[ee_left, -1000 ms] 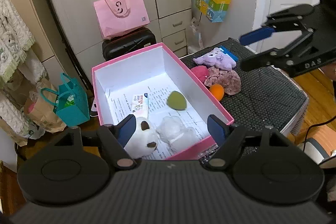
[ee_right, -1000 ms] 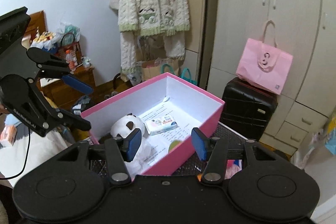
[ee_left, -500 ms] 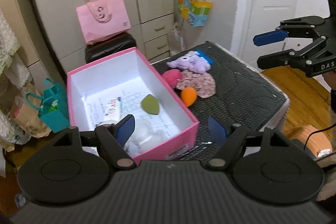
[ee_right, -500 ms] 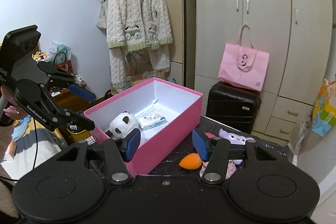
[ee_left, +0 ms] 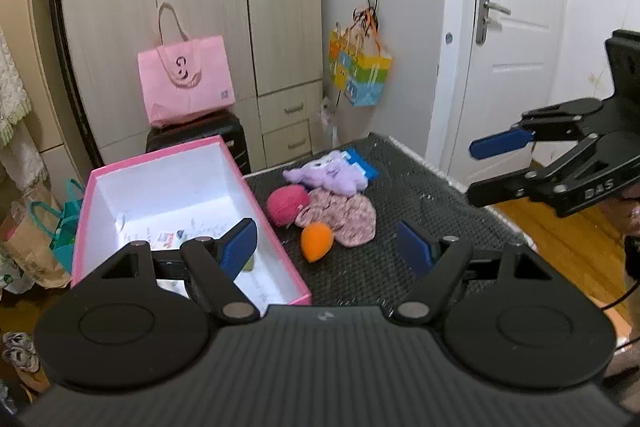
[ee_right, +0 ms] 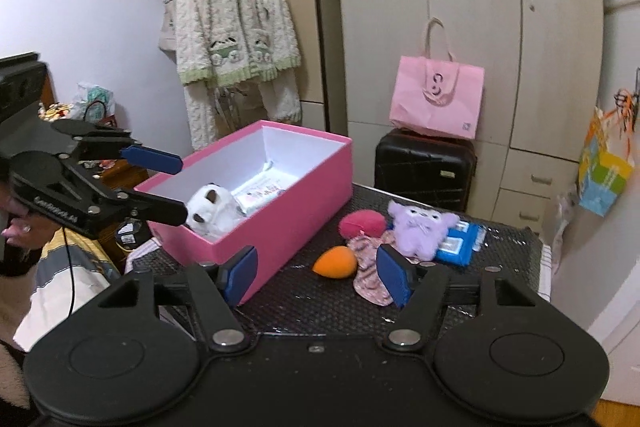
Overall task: Organize soft objects
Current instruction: 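Lift both grippers out of the box and back toward the table, then lower the left gripper onto the orange makeup sponge while the right gripper approaches the floral cloth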
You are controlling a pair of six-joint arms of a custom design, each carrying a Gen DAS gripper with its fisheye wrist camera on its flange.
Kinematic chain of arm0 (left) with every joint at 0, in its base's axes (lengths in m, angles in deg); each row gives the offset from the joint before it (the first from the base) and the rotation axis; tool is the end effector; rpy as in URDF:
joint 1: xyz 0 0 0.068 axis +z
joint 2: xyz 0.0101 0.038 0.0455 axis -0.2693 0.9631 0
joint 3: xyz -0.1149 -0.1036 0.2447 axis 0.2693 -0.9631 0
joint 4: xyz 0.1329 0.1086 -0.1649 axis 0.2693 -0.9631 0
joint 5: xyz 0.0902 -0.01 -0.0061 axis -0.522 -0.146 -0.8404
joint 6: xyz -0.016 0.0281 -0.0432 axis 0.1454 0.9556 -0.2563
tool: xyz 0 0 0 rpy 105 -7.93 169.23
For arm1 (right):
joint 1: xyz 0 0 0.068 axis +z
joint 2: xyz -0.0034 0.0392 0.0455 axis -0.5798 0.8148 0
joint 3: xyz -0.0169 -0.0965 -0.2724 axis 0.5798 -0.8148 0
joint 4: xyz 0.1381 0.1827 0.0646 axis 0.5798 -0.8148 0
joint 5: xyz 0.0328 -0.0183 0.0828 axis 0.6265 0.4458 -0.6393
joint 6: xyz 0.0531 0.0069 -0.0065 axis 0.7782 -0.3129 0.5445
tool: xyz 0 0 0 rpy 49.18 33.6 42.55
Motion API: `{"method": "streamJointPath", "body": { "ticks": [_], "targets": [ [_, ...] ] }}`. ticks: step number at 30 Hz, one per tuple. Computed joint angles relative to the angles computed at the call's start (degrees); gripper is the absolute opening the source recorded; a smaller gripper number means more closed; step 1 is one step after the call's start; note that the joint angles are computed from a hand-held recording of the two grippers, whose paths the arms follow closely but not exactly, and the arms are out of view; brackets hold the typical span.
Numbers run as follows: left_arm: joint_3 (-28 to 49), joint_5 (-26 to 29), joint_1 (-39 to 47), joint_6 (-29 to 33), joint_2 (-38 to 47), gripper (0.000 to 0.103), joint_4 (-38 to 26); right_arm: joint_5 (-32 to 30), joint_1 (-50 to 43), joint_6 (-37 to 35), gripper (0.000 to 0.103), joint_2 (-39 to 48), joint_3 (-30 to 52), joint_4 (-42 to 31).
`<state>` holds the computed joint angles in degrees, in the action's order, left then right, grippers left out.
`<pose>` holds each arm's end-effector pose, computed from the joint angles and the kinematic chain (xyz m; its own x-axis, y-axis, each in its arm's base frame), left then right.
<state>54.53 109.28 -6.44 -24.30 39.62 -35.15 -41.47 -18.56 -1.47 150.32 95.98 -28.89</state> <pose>0.3226 0.0255 0.1930 -0.3345 0.4238 -0.8417 0.7869 0.6170 -0.0021 0.2087 0.0610 0.1853 -0.5460 -0.0402 -0.8368 -0.1770 0.9818 0.0684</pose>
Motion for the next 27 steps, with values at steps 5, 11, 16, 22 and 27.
{"method": "streamJointPath", "body": {
  "ticks": [5,11,16,22,27],
  "targets": [
    [-8.2,-3.8,-4.8,-4.5,-0.5,0.076,16.5,-4.6,-5.2,-1.5,0.071,3.9,-1.6,5.9],
    [-12.8,-12.7,-11.7,-8.8,4.1,0.076,33.5,-10.0,-10.4,-3.2,0.072,9.3,-2.6,12.0],
    [-14.4,-18.7,-16.6,-11.6,8.6,0.075,42.5,-14.3,-14.5,-4.2,0.072,16.2,-1.3,16.6],
    [-16.0,-23.1,-20.3,-16.0,12.0,0.070,47.7,-18.7,-18.9,-3.7,0.072,26.6,1.6,23.6],
    [-17.9,-29.2,-24.1,-16.7,16.9,0.067,56.5,-20.8,-21.2,-2.8,0.072,35.7,5.6,27.8]
  ]
}}
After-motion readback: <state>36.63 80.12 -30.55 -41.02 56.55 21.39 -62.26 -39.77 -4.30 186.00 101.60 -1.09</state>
